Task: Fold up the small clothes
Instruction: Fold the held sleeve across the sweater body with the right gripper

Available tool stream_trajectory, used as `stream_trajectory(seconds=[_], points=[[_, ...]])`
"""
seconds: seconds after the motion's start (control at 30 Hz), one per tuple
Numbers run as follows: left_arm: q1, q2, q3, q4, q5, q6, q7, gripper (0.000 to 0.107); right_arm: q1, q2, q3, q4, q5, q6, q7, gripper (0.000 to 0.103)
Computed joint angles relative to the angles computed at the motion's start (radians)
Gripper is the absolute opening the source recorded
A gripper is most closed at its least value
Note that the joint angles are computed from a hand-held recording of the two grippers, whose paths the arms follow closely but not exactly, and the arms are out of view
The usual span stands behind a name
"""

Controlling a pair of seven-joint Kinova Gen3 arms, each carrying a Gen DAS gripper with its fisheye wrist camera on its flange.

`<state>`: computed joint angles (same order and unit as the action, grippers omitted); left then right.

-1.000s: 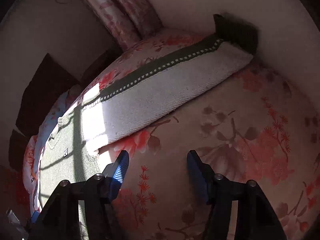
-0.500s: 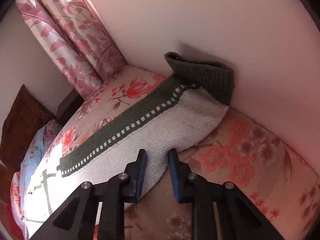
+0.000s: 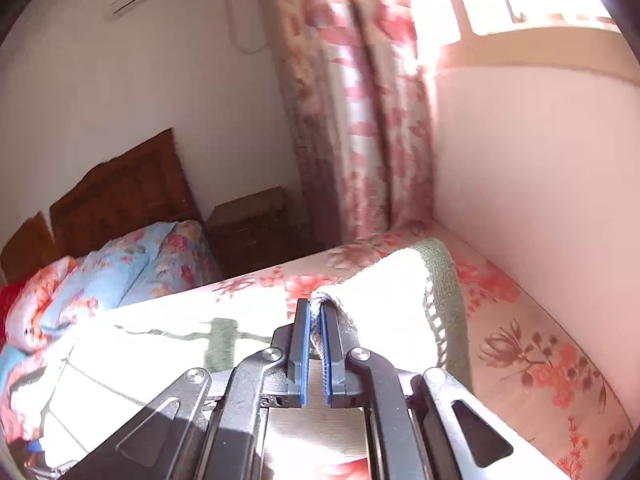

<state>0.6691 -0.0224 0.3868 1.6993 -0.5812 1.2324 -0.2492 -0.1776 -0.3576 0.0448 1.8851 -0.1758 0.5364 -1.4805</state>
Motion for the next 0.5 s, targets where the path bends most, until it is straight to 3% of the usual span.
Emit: stream_trajectory(seconds=[0.1,0.13,0.17,0.2,0.27,0.33,0.5], points=[[-0.001,-0.002,-0.001,0.001,0.003,-0.003,-0.005,0.103,-0.139,0.046,-0.048,-0.048,-0.023,0.12,0.122,0.007],[-0.001,-0.003,-0.001,0.002,0.003,-0.004,-0.005,0.103,-0.185,0.056,-0.035,-0.059,-0.032,0.161,0.163,0.012],[-0.002,-0.004,0.0,0.002,0.004,-0.004,-0.006,0.103,-0.218,0.075,-0.023,-0.066,-0.056,0.201,0.203,0.025],[-0.003,-0.004,0.0,0.003,0.003,-0.005,-0.007,0.103,-0.232,0.09,-0.007,-0.071,-0.086,0.242,0.238,0.029],[-0.003,-0.004,0.0,0.003,0.003,-0.005,-0.007,0.103,-0.205,0.096,-0.001,-0.071,-0.12,0.301,0.258,0.029],[-0.004,-0.004,0.0,0.004,0.003,-0.007,-0.007,0.103,-0.132,0.068,-0.023,-0.036,-0.134,0.302,0.247,0.029],[-0.017,-0.017,-0.012,-0.008,0.04,-0.031,-0.016,0.103,-0.044,0.063,0.084,0.017,-0.237,0.34,0.233,0.029]])
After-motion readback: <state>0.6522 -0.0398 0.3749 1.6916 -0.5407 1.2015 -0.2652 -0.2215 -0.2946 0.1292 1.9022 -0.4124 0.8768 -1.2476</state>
